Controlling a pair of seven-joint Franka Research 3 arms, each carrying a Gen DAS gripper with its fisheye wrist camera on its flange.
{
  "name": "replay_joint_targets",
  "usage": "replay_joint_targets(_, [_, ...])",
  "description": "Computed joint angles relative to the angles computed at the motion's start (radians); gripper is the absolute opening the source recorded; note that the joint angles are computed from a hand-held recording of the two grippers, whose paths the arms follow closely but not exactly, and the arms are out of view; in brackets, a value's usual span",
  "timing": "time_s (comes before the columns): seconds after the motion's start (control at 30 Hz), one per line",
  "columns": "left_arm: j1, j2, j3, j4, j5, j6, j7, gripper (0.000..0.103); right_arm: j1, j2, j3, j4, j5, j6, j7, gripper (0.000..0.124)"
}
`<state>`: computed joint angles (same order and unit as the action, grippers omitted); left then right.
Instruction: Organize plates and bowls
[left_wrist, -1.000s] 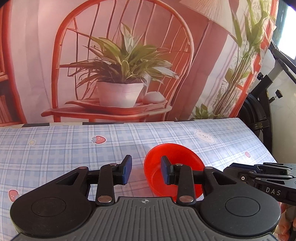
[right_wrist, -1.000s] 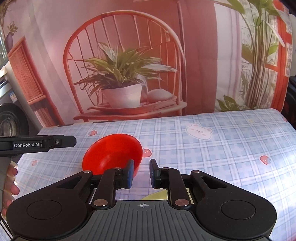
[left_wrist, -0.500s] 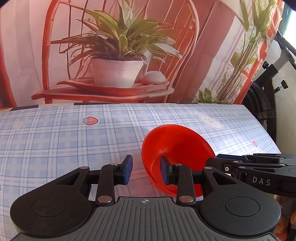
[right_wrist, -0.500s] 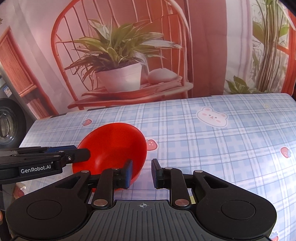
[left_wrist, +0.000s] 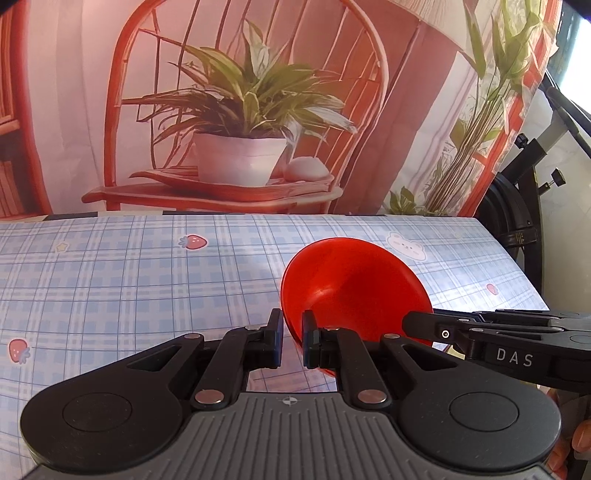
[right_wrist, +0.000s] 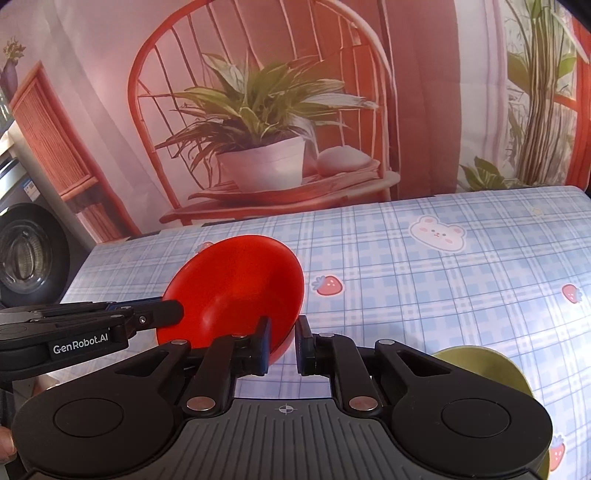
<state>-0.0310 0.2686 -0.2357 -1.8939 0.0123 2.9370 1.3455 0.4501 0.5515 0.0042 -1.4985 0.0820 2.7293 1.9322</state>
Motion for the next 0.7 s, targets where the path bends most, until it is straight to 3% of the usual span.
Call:
replay_joint_targets(0.23, [-0.002,-0.157,0.007,-0.123,-0.028,-0.002,0.032,0.011,0.021,-0.112,0.013,-0.118,0.005,0.060,0.017,0.012])
replay_joint_targets(0.7, [-0.096,-0.379,0.096,-0.322,-0.054,-0.004,0.032,0.011,0.058,-0.277,0.042,-0.290,-0.041,0.082,0.076,0.012])
